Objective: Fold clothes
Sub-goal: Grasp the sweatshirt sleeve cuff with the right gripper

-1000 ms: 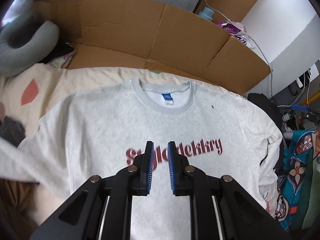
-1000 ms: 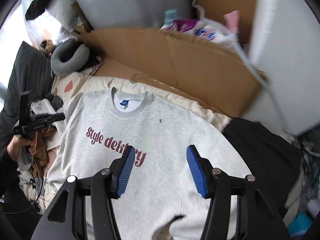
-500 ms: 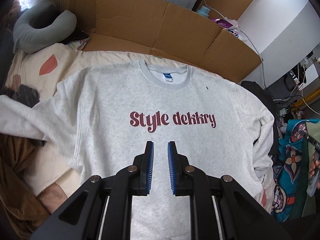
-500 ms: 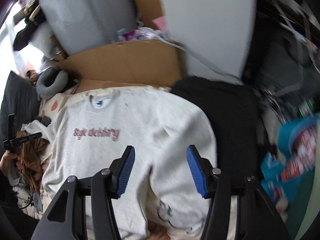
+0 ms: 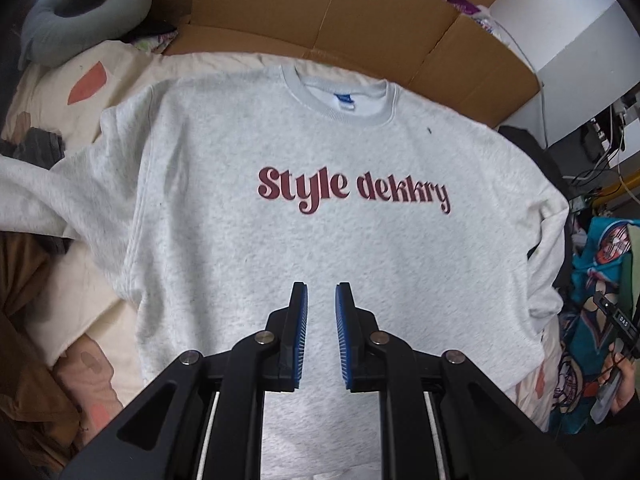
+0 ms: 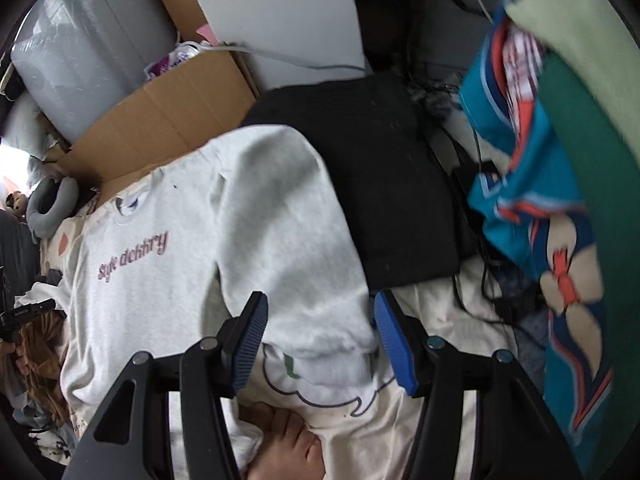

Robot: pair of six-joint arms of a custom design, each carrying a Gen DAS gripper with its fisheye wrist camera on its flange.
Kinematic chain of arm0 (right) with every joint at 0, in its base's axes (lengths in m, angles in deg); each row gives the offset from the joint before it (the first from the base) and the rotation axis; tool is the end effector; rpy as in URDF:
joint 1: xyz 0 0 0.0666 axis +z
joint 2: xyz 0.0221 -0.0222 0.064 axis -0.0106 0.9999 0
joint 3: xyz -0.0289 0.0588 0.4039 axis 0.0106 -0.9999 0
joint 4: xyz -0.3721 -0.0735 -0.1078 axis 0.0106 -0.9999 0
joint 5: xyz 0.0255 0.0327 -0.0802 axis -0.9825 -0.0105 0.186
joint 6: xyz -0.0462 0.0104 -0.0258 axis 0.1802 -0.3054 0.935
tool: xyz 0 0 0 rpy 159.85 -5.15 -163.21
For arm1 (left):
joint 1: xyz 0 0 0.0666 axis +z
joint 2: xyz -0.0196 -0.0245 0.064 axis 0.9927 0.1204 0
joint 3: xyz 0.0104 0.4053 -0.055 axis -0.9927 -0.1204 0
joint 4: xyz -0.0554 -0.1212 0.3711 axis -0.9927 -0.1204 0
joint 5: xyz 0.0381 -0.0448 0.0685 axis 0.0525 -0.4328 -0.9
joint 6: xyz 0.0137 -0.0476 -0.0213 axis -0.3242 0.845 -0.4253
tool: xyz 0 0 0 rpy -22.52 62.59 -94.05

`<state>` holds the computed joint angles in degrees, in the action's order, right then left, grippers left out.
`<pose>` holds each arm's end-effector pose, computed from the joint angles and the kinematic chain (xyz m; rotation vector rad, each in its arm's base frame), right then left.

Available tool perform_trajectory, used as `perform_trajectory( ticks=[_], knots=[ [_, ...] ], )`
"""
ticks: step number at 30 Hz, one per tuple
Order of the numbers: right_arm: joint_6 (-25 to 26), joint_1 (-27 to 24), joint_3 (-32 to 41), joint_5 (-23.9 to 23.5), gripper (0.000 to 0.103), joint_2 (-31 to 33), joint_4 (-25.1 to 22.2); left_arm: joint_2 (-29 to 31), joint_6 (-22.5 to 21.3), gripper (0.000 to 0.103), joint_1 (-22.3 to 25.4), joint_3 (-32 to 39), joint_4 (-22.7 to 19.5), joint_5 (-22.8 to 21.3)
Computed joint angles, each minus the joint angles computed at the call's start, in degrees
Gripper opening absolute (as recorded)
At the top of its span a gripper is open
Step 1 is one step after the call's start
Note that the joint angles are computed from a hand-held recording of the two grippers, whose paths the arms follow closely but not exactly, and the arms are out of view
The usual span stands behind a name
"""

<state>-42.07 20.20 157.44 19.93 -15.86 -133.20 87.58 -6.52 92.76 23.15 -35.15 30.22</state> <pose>0.3005 0.1123 0.4794 0.1116 2.6443 0.2275 0.3606 0.0502 0.4829 -0.1416 2.8023 -0.3914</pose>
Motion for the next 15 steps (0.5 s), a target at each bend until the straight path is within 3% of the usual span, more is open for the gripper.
perform_trajectory(
  ticks=[6, 15],
  knots=[
    [-1.9, -1.6, -7.4, 0.0, 0.053, -2.4, 3.9, -0.4, 0.1, 0.014, -0.1, -2.9, 1.0, 0.1],
    [-0.5, -4.6, -10.6, -3.3, 0.053, 0.0, 5.4, -0.5, -1.4, 0.014, 0.9, -4.7, 0.0, 0.1]
  ],
)
